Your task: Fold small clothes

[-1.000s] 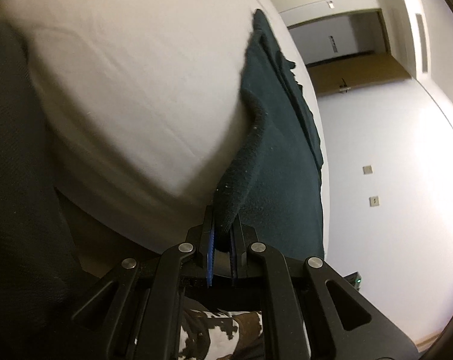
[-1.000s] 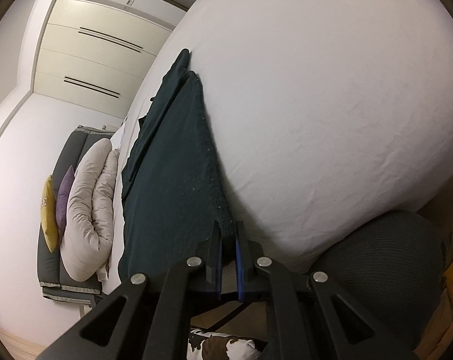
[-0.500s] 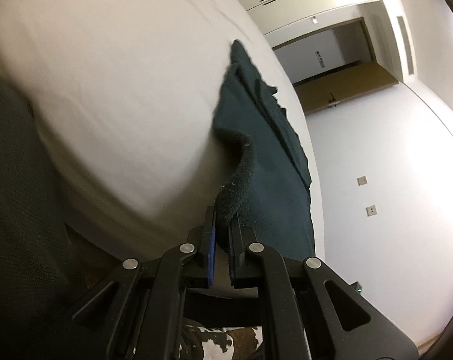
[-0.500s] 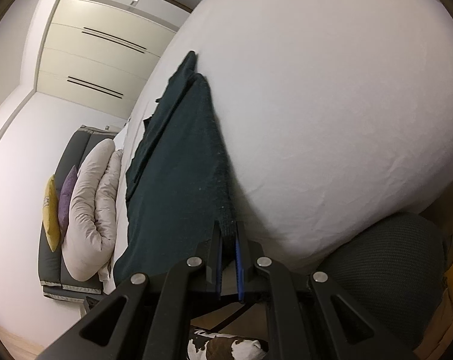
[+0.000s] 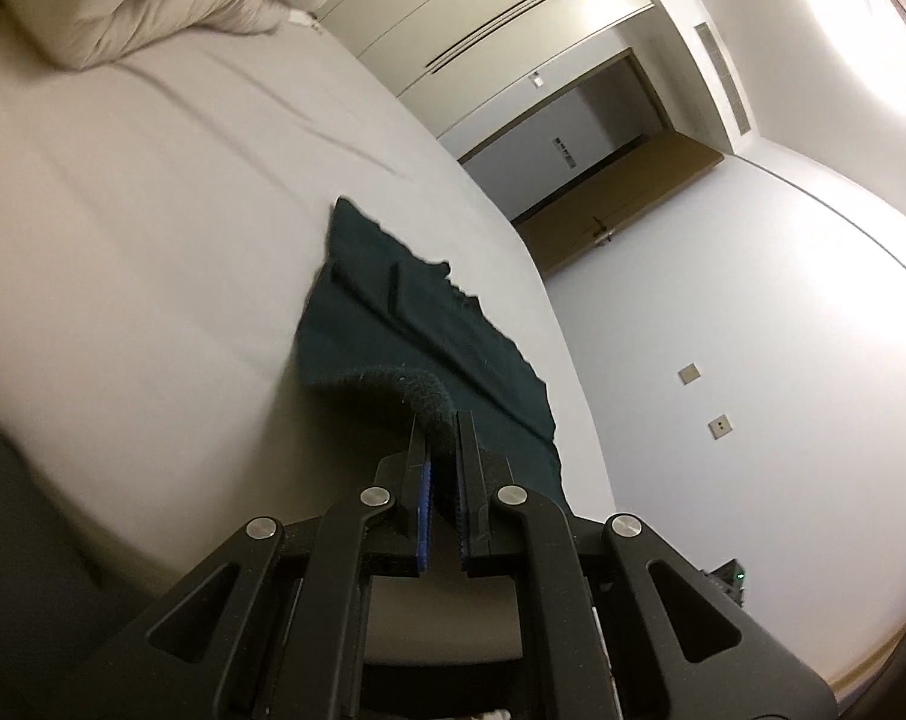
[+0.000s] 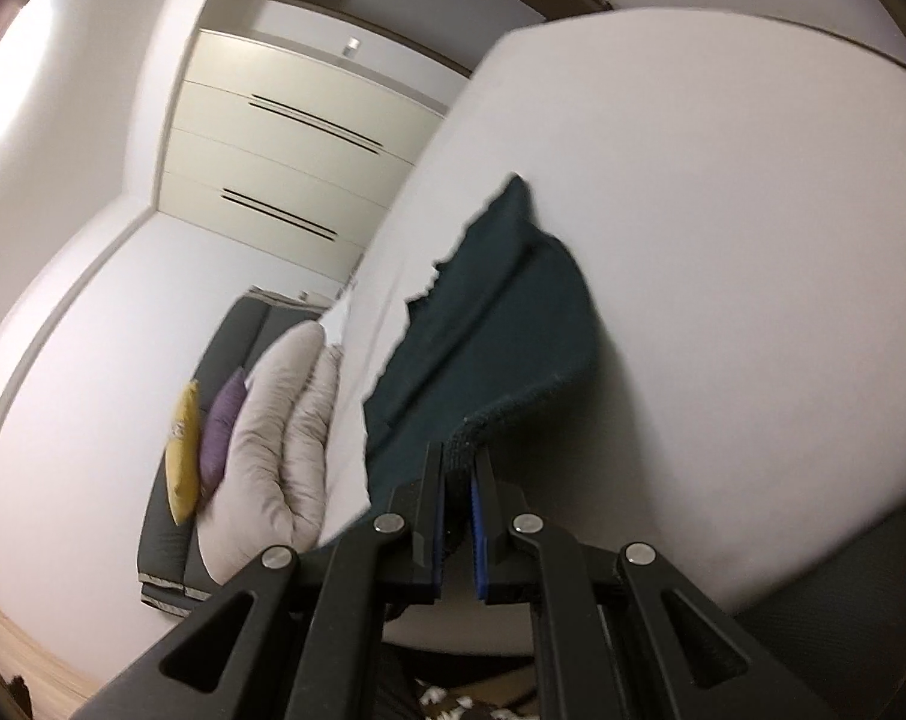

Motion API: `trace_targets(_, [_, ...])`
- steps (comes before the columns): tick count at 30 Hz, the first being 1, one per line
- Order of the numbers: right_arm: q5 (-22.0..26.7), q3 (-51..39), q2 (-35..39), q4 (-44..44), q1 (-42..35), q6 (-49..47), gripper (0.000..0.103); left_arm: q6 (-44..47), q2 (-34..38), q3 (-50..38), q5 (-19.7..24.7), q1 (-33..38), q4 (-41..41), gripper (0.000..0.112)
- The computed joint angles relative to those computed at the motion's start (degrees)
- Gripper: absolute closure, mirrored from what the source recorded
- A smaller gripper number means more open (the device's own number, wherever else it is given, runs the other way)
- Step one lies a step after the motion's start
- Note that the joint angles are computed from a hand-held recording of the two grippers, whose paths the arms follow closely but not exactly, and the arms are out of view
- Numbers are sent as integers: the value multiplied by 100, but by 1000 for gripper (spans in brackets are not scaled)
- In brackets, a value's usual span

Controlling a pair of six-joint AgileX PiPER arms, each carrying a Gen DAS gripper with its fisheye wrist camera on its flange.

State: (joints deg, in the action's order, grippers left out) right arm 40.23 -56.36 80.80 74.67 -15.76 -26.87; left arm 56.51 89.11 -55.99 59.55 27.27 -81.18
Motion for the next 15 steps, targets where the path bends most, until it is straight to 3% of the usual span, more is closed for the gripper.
trace_targets(7, [-145,-1606,1007,-79,321,629,95,-874,774,-1469,-384,-458,45,108])
trace_targets(11, [-285,-2832,1754,-706,556,1373,95,-1504,1412,-2616,-831,-900,440,108])
trace_targets(15, [-206,-4423,2788,-1657,730,2463,95,-2540,2332,-4176,-946,-1224,1135,108])
